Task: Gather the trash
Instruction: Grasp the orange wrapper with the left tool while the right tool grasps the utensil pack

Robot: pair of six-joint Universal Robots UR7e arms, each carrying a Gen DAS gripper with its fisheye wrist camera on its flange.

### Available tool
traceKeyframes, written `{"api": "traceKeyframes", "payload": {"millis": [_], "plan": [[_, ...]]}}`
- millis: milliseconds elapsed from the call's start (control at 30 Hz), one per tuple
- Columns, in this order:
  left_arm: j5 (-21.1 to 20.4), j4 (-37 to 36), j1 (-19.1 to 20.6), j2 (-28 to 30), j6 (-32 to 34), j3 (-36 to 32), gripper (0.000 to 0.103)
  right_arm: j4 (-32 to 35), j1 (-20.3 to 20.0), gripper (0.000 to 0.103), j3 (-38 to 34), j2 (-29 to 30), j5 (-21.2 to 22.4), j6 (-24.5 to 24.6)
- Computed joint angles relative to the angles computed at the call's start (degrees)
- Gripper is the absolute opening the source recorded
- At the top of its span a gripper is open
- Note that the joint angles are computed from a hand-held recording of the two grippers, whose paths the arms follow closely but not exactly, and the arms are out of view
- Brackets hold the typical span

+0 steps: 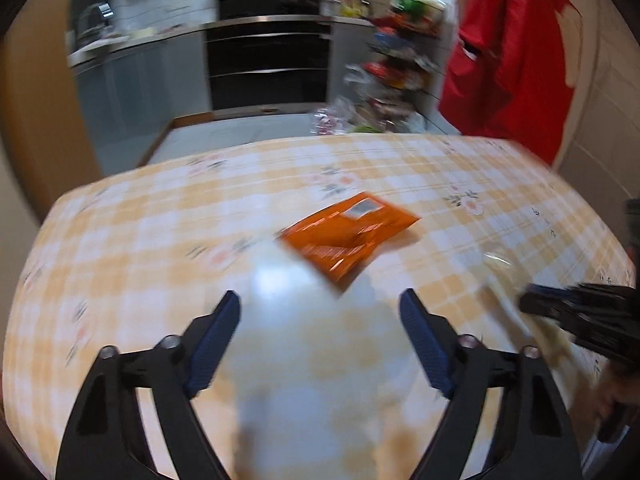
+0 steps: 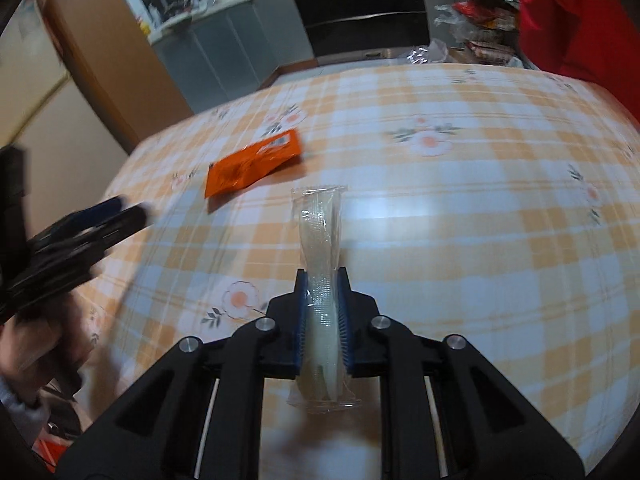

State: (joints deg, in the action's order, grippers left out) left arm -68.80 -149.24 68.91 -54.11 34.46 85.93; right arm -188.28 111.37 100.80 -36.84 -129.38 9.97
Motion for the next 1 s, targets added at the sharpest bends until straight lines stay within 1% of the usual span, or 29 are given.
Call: {"api": "traceKeyframes", "payload": {"millis": [67, 100, 133, 200, 267, 300, 333, 367, 400, 433, 533, 567, 633, 667, 900, 1000], "plan": [[1.03, 1.13, -0.57, 3.21, 1.43, -2.6, 0.066, -3.41, -0.29, 0.017, 2.86, -1.92, 1.24, -0.6], [2.11, 3.27, -0.97, 5.32, 2.23, -4.79, 0.056, -4.58, -0.43, 0.017, 4.15, -2.91, 1.78, -1.22], [3.34, 4.85, -1.34, 7.3, 3.64, -6.74, 0.051, -5.31, -0.38, 0.017, 5.25, -3.82, 1.42, -1.82], [5.97, 4.43, -1.86, 10.36, 7.97, -8.97, 0.051, -6.51, -0.34, 0.017, 7.14, -5.53, 0.78, -2.03], [8.45, 5.95, -2.15, 12.87, 10.38, -11.57, 0.051, -8.01, -0.5, 0.017, 9.34, -7.5, 0.87, -1.29], [8.3, 5.65, -2.05, 13.46, 11.24, -12.13, 0.05, -8.74, -0.56, 0.017, 10.35, -8.3, 0.83, -1.0], [7.67, 6.17, -1.93, 13.88, 11.47, -12.88, 0.044, -9.16, -0.49, 0.017, 11.34, -9.19, 0.42, -0.59], [7.47, 7.02, -1.94, 14.12, 11.31, -13.44, 0.036, -9.36, -0.39, 0.017, 12.11, -9.86, 0.06, -0.25], [8.29, 6.58, -2.26, 14.05, 11.65, -13.03, 0.024, -9.81, -0.38, 0.017, 13.0, -10.47, -0.07, 0.02], [8.49, 5.7, -2.46, 13.66, 12.11, -12.15, 0.019, -10.23, -0.19, 0.017, 13.82, -11.01, -0.25, 0.53], [6.35, 5.81, -2.51, 10.65, 11.84, -8.97, 0.016, -11.72, 0.25, 0.017, 15.76, -12.1, -0.48, 1.39], [5.68, 5.85, -2.6, 9.67, 10.84, -8.09, 0.016, -12.1, 0.33, 0.017, 16.15, -12.23, -0.42, 1.51], [2.23, 8.42, -2.18, 6.55, 6.27, -7.04, 0.016, -12.63, 0.97, 0.017, 17.08, -12.57, -0.34, 2.08], [1.48, 8.84, -2.25, 5.37, 5.19, -6.38, 0.016, -12.71, 1.21, 0.017, 17.31, -12.68, -0.2, 2.18], [-6.12, 11.82, -3.53, -8.22, -2.23, 2.55, 0.016, -13.87, 4.76, 0.017, 18.35, -13.17, -0.35, 2.11], [-7.95, 11.49, -4.35, -13.83, -4.32, 6.94, 0.016, -13.69, 7.02, 0.017, 18.05, -13.04, -1.71, 1.34]]}}
